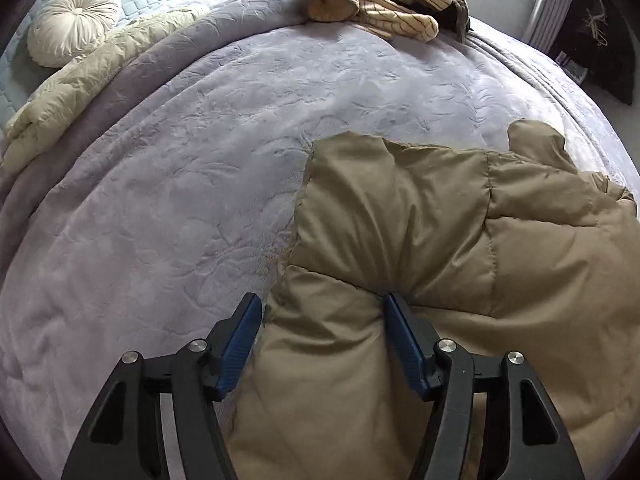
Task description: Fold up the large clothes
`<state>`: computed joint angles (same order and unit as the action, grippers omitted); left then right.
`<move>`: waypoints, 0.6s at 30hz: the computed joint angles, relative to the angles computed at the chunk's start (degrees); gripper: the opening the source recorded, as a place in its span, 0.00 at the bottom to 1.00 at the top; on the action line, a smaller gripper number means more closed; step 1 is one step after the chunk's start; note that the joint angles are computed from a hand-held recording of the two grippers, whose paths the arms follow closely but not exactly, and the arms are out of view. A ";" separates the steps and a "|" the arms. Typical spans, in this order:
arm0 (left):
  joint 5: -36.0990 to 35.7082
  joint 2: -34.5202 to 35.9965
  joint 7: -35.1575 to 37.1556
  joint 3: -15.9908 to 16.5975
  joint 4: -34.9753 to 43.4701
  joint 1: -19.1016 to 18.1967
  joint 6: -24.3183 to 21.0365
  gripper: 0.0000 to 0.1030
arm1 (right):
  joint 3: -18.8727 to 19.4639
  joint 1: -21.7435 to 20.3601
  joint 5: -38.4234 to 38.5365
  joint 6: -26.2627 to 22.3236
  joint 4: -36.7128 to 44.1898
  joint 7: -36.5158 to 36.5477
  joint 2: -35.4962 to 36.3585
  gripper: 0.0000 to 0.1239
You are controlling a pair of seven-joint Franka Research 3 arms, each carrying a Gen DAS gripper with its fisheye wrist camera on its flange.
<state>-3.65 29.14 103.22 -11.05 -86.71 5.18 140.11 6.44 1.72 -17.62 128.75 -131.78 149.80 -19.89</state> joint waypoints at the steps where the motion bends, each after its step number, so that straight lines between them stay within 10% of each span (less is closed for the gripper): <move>1: 0.20 0.40 -0.29 0.12 0.70 -0.16 -0.68 0.64 | -0.42 -0.07 -0.02 0.68 -0.17 -0.84 0.52 0.17; 18: -6.02 -16.99 2.69 2.21 -14.52 2.63 -7.99 0.64 | 2.39 2.43 8.63 -2.61 -1.19 3.87 -8.52 0.35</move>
<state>-9.67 12.15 105.91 -8.84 -101.23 7.80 132.12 8.83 4.16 -8.99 126.14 -132.96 153.67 -28.41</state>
